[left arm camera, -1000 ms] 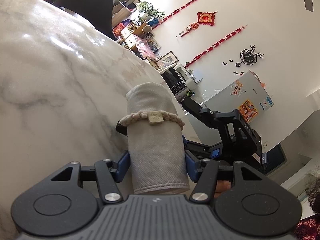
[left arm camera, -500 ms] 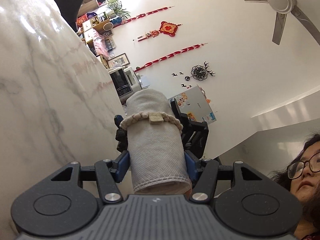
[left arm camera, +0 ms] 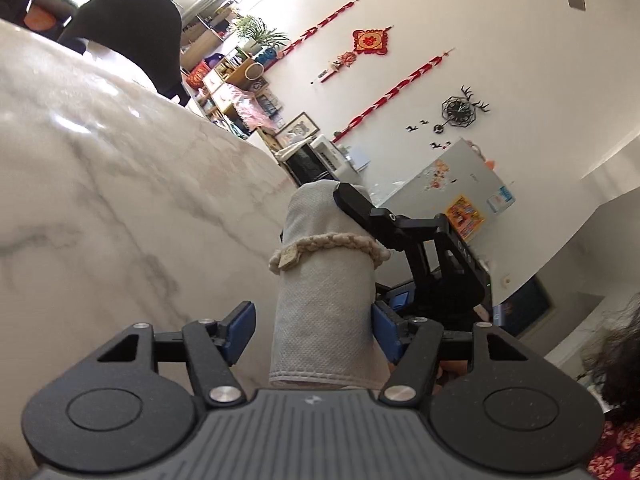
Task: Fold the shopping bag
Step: 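Grasp the banded rolled bag with the left tool while the right tool releases it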
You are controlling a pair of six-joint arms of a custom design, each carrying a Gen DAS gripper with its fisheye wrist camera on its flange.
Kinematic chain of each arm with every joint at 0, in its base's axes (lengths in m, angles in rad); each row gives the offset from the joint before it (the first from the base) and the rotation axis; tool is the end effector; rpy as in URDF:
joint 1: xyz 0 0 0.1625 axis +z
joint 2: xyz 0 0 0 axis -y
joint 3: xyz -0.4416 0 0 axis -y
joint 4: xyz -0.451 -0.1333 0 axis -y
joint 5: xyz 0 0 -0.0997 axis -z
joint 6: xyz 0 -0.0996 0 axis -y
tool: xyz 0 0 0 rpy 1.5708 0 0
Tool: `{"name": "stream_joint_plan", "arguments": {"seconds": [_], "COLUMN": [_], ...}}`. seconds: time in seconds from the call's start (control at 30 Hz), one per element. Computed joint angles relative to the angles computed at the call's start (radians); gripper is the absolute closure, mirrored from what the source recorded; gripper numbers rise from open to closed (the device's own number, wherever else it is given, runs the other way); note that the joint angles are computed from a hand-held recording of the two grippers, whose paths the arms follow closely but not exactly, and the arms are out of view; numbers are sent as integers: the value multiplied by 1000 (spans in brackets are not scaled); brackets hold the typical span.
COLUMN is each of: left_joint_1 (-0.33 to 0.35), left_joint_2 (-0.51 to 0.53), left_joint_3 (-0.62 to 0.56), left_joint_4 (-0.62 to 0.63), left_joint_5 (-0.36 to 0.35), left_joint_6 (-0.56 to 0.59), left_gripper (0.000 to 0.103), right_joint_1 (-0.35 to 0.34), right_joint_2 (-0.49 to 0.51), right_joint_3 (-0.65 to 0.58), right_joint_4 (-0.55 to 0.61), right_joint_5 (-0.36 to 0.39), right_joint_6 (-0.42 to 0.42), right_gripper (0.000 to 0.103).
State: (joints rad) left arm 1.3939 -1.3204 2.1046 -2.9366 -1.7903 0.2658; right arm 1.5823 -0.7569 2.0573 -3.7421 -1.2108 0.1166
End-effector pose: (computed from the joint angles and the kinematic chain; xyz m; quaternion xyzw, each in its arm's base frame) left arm 0.0104 -0.5762 0.2454 -0.2397 -0.9221 0.2894 0.0922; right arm 0.1750 -0.5750 0.0473 -0.0286 0.8948 -0.4038 0.1886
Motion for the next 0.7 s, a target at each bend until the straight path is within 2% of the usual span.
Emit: {"name": "stream_joint_plan", "arguments": {"seconds": [0.13,0.2,0.3,0.47,0.53,0.7], "left_joint_1": [-120,-166,-193,-265,-277,-276], "left_joint_2": [-32,-42,-58,-30,-34,-18], "left_joint_3": [76,105,141,185,208,203], "left_joint_4": [-119,-143,-147,-238,-275,-282], "left_joint_5": [255,342,398,565,608,638], "left_joint_6": [111,166,217,343,402,451], "left_gripper": [39,39,39,42,46,55], "right_joint_1": [18,30,49,88,105,140], "right_joint_2": [30,44,69,92,98,114], "right_joint_3": [-9,-16,-33,-58,-68,-91], "right_joint_4": [-38,-49,-48,5,19,39], "right_joint_5": [-82,-126,-183,-298,-339,-423], "right_joint_6": [50,87,152,245,261,231], "right_gripper": [43,43,43,43,43,42]}}
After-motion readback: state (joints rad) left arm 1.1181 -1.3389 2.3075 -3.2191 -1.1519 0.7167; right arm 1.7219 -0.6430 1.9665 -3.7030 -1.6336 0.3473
